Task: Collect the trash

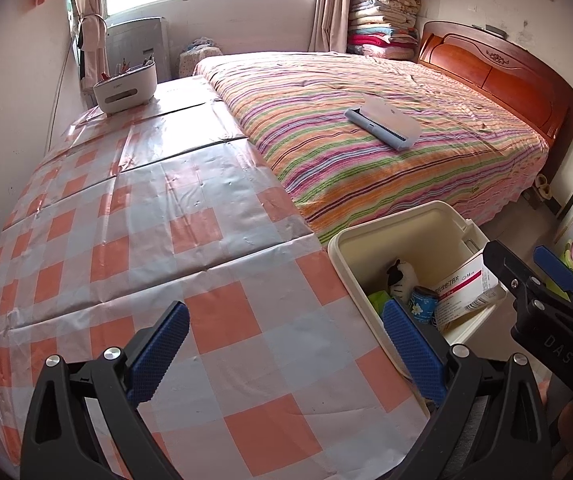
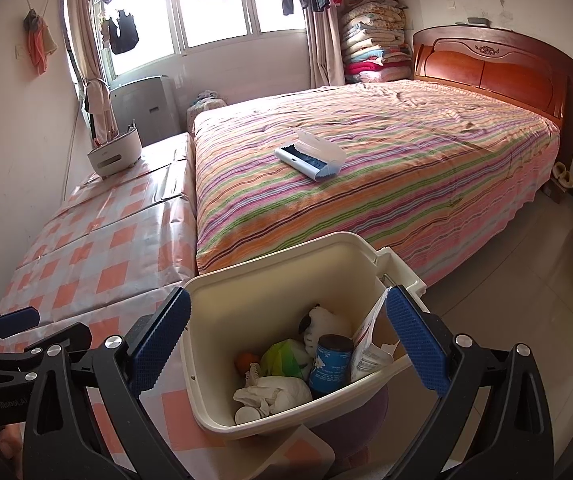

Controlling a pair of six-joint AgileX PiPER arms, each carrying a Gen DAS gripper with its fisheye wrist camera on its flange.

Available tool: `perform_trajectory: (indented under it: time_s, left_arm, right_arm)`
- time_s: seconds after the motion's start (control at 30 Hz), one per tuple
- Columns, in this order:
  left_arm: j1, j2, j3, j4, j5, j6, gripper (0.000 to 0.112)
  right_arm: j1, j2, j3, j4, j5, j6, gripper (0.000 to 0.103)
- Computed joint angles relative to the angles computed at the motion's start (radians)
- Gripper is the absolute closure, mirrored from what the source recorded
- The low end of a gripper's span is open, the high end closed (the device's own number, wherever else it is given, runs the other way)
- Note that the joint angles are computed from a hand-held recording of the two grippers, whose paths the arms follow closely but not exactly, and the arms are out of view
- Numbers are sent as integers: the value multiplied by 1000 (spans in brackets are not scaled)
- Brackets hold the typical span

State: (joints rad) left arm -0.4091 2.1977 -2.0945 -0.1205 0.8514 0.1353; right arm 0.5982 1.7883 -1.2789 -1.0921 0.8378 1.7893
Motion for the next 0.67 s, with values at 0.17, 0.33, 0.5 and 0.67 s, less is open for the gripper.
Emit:
perform_trajectory:
  time_s: [0.17, 0.33, 0.5, 0.67]
  left_arm:
    - [3, -6, 14, -12, -23, -4, 17]
    - [-13, -26, 54, 38, -68, -25, 17]
    - [-20, -29, 63, 54, -69, -32, 17]
    - [-21, -41, 84, 70, -88, -50, 17]
  right_arm:
    - [-4, -5, 16, -2, -7, 12, 6]
    - [-7, -10, 27, -2, -11, 16, 6]
    - [-8, -11, 25, 0, -9, 12, 6]
    - [-7, -11, 24, 2, -9, 9, 6]
